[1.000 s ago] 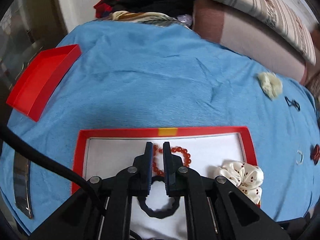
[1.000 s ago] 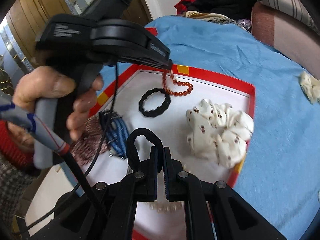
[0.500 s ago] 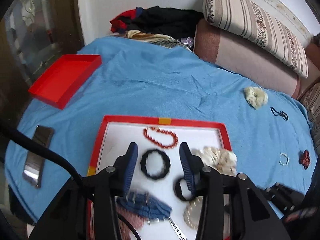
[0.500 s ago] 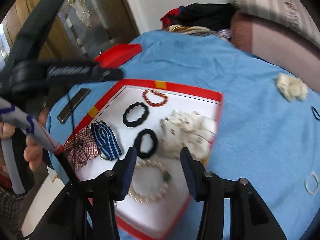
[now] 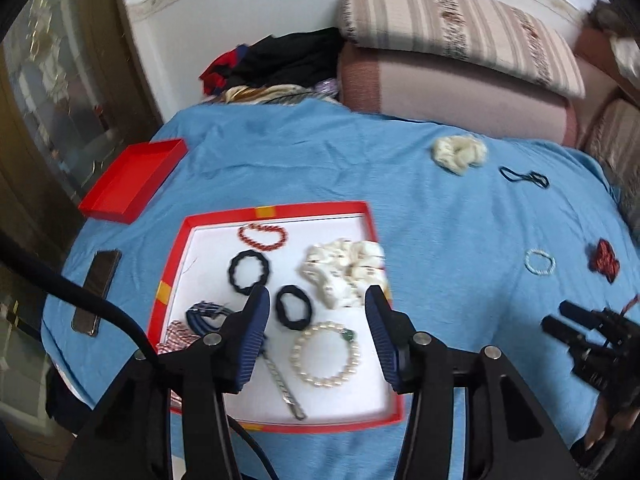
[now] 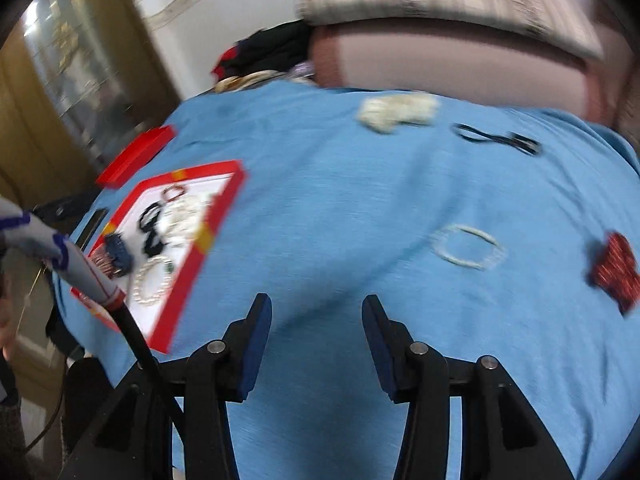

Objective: Organize jewelry
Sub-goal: 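Move both tools back over the pale bead bracelet and red polka-dot scrunchie, then grasp the pale green bead bracelet with the left tool while the right tool grasps the red polka-dot scrunchie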

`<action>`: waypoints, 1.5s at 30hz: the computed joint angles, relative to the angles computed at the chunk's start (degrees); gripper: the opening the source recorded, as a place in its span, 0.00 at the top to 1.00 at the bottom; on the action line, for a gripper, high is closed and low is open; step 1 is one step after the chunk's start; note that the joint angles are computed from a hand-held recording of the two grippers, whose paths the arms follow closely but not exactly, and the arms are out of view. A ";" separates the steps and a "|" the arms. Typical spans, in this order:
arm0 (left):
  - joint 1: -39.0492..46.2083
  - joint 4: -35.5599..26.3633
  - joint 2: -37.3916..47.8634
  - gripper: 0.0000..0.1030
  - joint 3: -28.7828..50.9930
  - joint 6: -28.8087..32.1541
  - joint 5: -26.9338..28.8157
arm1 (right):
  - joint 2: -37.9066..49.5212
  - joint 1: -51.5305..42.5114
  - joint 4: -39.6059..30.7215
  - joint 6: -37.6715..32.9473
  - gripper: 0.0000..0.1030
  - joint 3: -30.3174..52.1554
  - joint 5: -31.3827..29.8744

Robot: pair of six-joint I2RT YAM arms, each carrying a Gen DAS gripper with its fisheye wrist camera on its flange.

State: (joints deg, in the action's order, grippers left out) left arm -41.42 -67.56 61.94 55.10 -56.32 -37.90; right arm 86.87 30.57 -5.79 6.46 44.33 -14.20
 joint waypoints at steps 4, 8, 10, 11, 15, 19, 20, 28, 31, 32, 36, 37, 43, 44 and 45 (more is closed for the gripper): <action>-6.14 -0.84 5.95 0.47 2.97 -4.94 -1.84 | -3.52 -5.77 0.71 -1.31 0.50 -3.70 -2.35; -9.67 -0.05 11.11 0.47 4.89 -7.66 -1.44 | -4.84 -10.81 1.32 -2.73 0.50 -5.74 -5.02; -10.86 0.29 13.30 0.47 5.74 -8.31 -1.16 | -5.20 -12.46 1.37 -3.05 0.50 -6.31 -5.76; -11.30 0.71 14.36 0.47 6.14 -8.23 -0.87 | -4.96 -13.37 1.40 -3.09 0.50 -6.23 -6.23; -11.79 3.37 17.32 0.47 6.78 -6.89 0.38 | -3.71 -17.14 1.31 -3.83 0.50 -5.33 -7.57; -10.73 7.57 18.13 0.47 5.50 -5.21 2.50 | -0.83 -19.87 1.34 -4.09 0.50 -2.62 -8.26; -10.58 8.50 18.13 0.46 5.00 -5.08 2.92 | 0.71 -20.73 1.41 -3.91 0.50 -1.32 -8.38; -8.60 17.33 18.99 0.46 0.13 -2.23 6.87 | 13.20 -22.89 -0.13 -1.72 0.50 8.71 -11.79; -7.32 19.67 18.84 0.46 -1.09 -1.79 8.36 | 16.33 -20.33 -0.36 -1.59 0.50 11.56 -9.93; -6.95 20.16 18.92 0.46 -1.26 -1.63 8.78 | 16.82 -19.33 -0.65 -1.44 0.50 12.38 -8.90; -6.59 21.75 19.07 0.45 -1.20 -0.53 9.67 | 12.69 -22.57 0.85 -1.60 0.50 8.98 -11.75; -6.12 23.44 19.68 0.45 -0.89 1.10 11.07 | 11.17 -24.79 1.00 -2.56 0.50 7.76 -12.81; -4.33 34.10 31.33 0.45 6.58 12.24 17.58 | 7.38 -41.02 -3.40 -10.87 0.50 5.92 -17.63; -4.38 35.49 33.74 0.45 8.40 14.16 17.91 | 8.17 -42.84 -4.49 -12.38 0.50 6.65 -17.46; -4.34 36.73 36.25 0.45 10.37 16.14 18.26 | 8.69 -43.67 -4.65 -12.81 0.50 6.98 -17.30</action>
